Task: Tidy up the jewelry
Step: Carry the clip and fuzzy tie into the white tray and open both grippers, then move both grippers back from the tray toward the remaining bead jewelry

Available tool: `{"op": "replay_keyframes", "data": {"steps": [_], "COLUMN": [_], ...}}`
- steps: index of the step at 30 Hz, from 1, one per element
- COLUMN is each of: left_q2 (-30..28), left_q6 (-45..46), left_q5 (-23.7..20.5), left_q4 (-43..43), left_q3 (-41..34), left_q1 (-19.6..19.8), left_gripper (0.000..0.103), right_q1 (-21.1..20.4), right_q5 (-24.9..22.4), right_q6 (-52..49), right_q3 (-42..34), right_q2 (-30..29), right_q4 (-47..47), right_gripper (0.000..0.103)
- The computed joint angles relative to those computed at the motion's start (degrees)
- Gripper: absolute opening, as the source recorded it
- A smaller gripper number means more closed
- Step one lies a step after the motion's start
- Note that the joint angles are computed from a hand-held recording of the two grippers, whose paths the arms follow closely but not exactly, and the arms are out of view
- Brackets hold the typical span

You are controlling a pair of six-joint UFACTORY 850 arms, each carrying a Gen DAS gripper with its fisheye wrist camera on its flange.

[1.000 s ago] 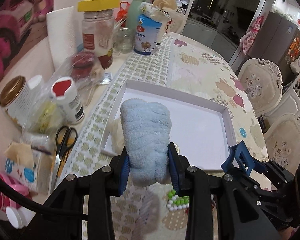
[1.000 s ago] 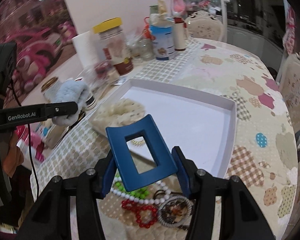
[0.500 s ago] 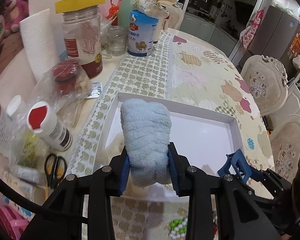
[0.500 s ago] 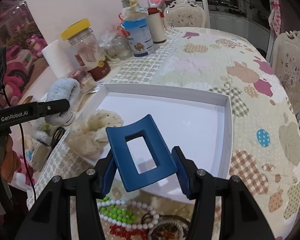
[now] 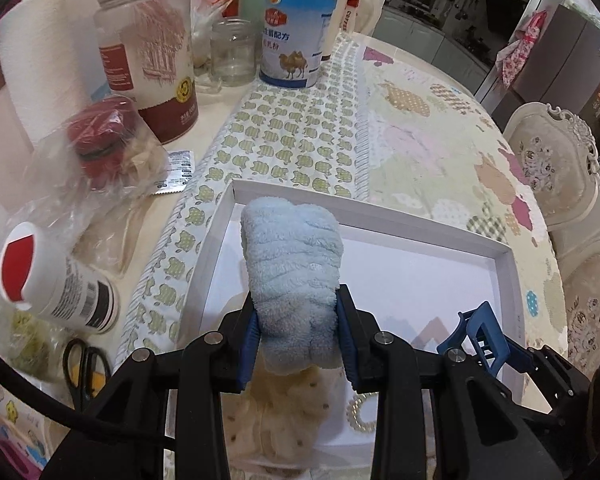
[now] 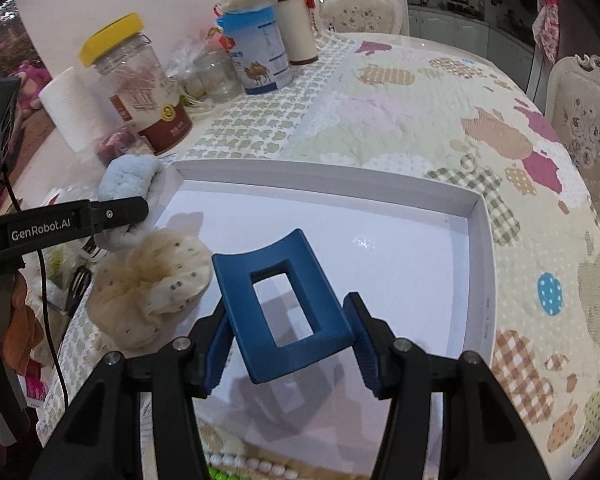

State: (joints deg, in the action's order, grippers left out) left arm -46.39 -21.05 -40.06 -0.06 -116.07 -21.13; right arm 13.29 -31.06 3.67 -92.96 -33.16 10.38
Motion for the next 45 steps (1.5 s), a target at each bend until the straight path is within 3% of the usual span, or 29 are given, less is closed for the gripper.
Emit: {"op": "replay_keyframes", "data": {"steps": [11,19,22,25,36,45], "left_q2": [-4.9,-6.5,-5.8,-4.7,1.8,9.2], "left_q6": [1.1,0.9,1.3,1.0,-0.3,2.6], "left_q5": [-2.4,-4.0,-3.5,-2.6,1.9,6.4], "left_q4": [-2.4,-3.5,-5.0,-4.9,-1.6,-4.5], "left_q3": [-5.3,-6.7,-5.7,-4.3,3.0,12.4], "left_q1": [0.8,1.1,1.4,1.4,0.0,-0.6], "left_gripper": [0.033,0.048,0.05,0.052,0.054,0.057], "right_q1": [-0.6,-0.4,-0.4,-0.7,-1.0,-1.2], "right_q5": [-2.1,-3.9,-2.7,-2.0,2.0,4.3], "right_q6": [4.1,2.2,-0.1,-0.5,-2.1,-0.4], "right_q3": [-4.1,-6.8,-6.5,-5.5,0.3,7.2], "right_q2": [-4.3,-7.3,-7.2,-6.5,-0.2,6.7], "right_q4": [-3.2,-0.6,0.9,2.0,5.5,4.0], "right_gripper": [0.056,0.056,0.058,0.068,0.072,0.074]}}
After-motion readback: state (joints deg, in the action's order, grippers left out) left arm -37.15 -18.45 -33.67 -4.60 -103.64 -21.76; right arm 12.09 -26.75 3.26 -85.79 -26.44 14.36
